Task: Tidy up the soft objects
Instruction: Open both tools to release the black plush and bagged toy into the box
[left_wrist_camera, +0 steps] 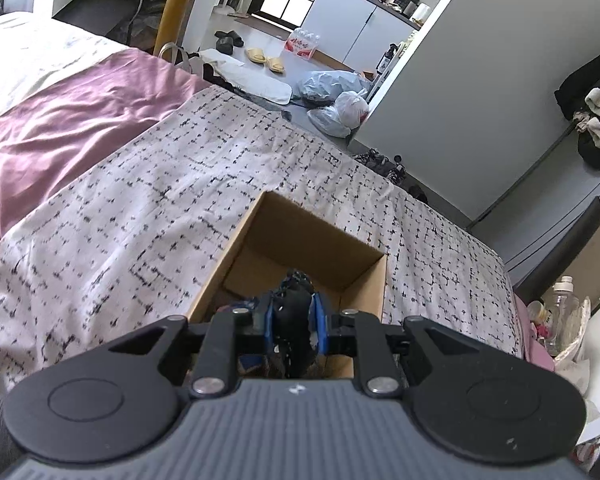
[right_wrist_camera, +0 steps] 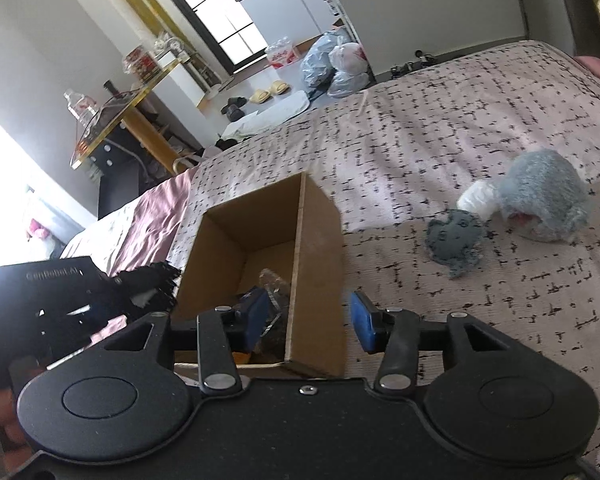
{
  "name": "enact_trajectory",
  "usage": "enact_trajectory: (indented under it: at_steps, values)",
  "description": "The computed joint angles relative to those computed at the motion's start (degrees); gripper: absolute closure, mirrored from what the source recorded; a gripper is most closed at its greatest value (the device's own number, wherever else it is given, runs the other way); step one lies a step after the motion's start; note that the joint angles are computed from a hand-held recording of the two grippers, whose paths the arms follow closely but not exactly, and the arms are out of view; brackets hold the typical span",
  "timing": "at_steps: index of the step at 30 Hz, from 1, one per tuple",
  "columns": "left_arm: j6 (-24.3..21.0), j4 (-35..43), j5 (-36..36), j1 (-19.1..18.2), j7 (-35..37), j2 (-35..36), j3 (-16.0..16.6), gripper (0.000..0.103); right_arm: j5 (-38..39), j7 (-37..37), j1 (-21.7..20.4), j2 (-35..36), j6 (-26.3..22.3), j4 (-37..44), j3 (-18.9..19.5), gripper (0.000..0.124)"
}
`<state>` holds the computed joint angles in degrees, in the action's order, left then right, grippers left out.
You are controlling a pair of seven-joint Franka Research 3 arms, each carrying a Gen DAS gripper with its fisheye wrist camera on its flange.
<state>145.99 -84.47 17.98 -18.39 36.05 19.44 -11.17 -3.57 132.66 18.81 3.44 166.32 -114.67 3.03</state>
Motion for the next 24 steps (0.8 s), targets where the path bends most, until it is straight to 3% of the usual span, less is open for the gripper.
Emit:
enact_trajectory:
  at_steps: [6, 10, 11, 17, 24]
  values:
    - [-0.8, 4.9, 1.4, -0.9, 0.5, 3.6, 0.6, 0.079, 2.5, -1.5, -1.3, -1.1, 0.9, -2.4, -0.3, 0.077]
    - [-4.7, 7.6, 1.6, -2.0, -0.6, 5.2, 1.2, 0.055, 5.9, -4.0, -2.2, -1.8, 1.8, -4.1, -0.1, 0.077]
    - [-5.0, 7.5, 2.4, -2.4, -1.2, 5.1, 1.5, 0.053, 6.7, -4.5, -2.4, -2.0, 2.1, -4.5, -0.1, 0.077]
    - [-8.4, 7.6, 4.7, -3.9, -3.3, 5.1, 1.6, 0.047, 11.6, -8.6, -3.6, -3.5, 3.7, -7.1, 0.0, 0.074]
    - [-9.3, 8.2, 5.8, -5.8, -3.6, 5.7, 0.8, 0.043, 13.6, -10.2, -5.5, -6.3, 5.0, -11.3, -0.1, 0.070]
